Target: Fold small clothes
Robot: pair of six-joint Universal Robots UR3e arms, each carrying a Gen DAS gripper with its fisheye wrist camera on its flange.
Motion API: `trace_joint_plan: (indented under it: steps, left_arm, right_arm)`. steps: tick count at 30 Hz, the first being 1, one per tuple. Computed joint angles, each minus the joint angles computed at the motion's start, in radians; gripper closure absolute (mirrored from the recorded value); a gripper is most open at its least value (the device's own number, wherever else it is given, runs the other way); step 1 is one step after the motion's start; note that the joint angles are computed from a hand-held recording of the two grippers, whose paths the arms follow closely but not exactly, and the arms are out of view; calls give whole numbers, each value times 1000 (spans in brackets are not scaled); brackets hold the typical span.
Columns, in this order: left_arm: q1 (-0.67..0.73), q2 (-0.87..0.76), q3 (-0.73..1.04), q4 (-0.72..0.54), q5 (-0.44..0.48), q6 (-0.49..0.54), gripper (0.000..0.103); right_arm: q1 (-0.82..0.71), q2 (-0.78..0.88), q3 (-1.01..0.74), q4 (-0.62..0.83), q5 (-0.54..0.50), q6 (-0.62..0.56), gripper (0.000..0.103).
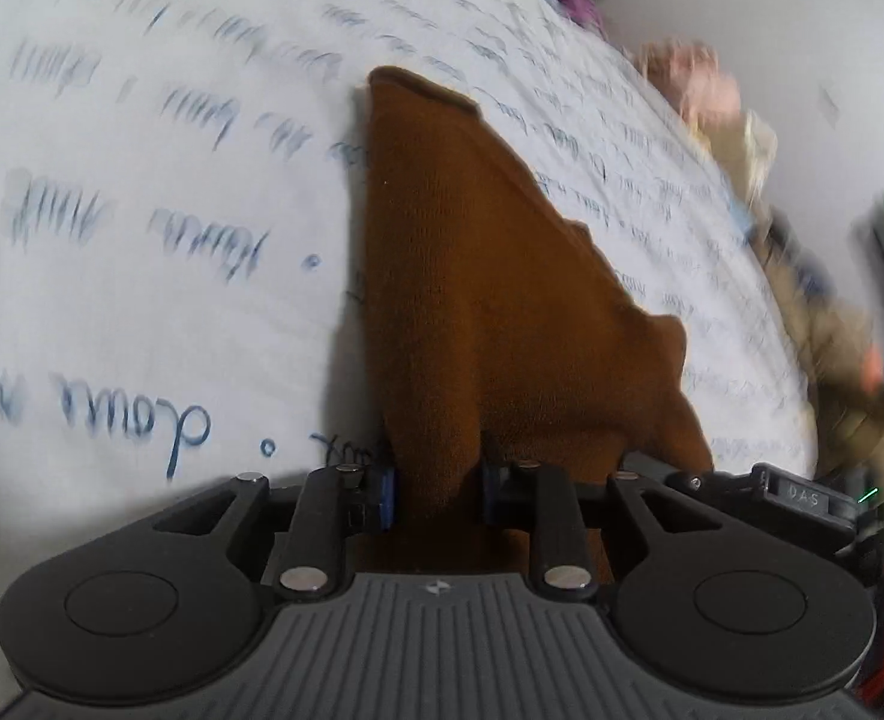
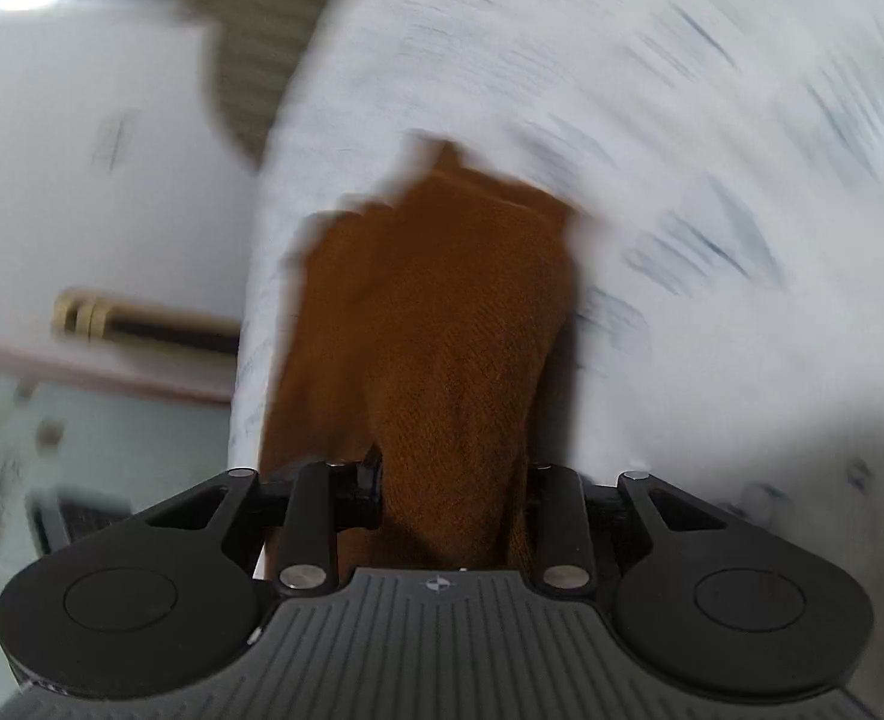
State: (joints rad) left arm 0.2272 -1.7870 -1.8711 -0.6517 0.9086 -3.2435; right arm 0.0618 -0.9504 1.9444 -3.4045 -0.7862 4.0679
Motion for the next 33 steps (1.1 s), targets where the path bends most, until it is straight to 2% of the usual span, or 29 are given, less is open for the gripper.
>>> trace_joint_plan:
  steps: [1,2,4,6,9,13,16,18,19,21,23,24,26,28,30,33]
  left_arm:
    - [30,1,-13,-6,-48,-24,77]
    - [46,-1,-19,-6,-73,-33,77]
    - [46,22,-42,24,-60,-27,77]
    - [40,91,-104,81,-35,16,77]
    - [46,250,-224,143,20,57,76]
    - [-2,411,-291,157,84,110,76]
    - [-103,439,-295,184,168,129,76]
    - [-189,396,-273,208,251,130,76]
    - [-226,362,-265,233,299,109,76]
    - [-251,315,-264,240,339,106,76]
    - [-256,274,-293,309,355,115,75]
    - [-242,279,-325,341,339,113,76]
    - [-246,277,-335,361,349,123,76]
    - [-269,290,-321,333,381,116,75]
    - [-275,313,-287,287,384,126,75]
    - [-262,327,-225,254,365,118,75]
  right_arm:
    - [-27,37,2,-58,53,44,71]
    - [-39,33,-9,-32,79,32,69]
    - [-25,-51,-21,114,50,-106,60]
    - [-5,-146,-4,198,-23,-212,57]
    - [19,-320,93,251,-139,-348,57]
    - [102,-497,190,252,-318,-465,57]
    - [195,-563,218,219,-435,-519,62]
    - [277,-554,197,174,-550,-524,62]
    - [293,-546,185,167,-563,-532,62]
    - [269,-522,158,240,-480,-541,62]
    - [292,-464,106,325,-519,-556,64]
    - [297,-425,83,368,-550,-558,73]
    - [226,-385,149,254,-449,-519,77]
    - [156,-418,167,301,-358,-512,81]
    - [119,-463,153,387,-311,-540,80]
    - [111,-544,164,379,-299,-538,73]
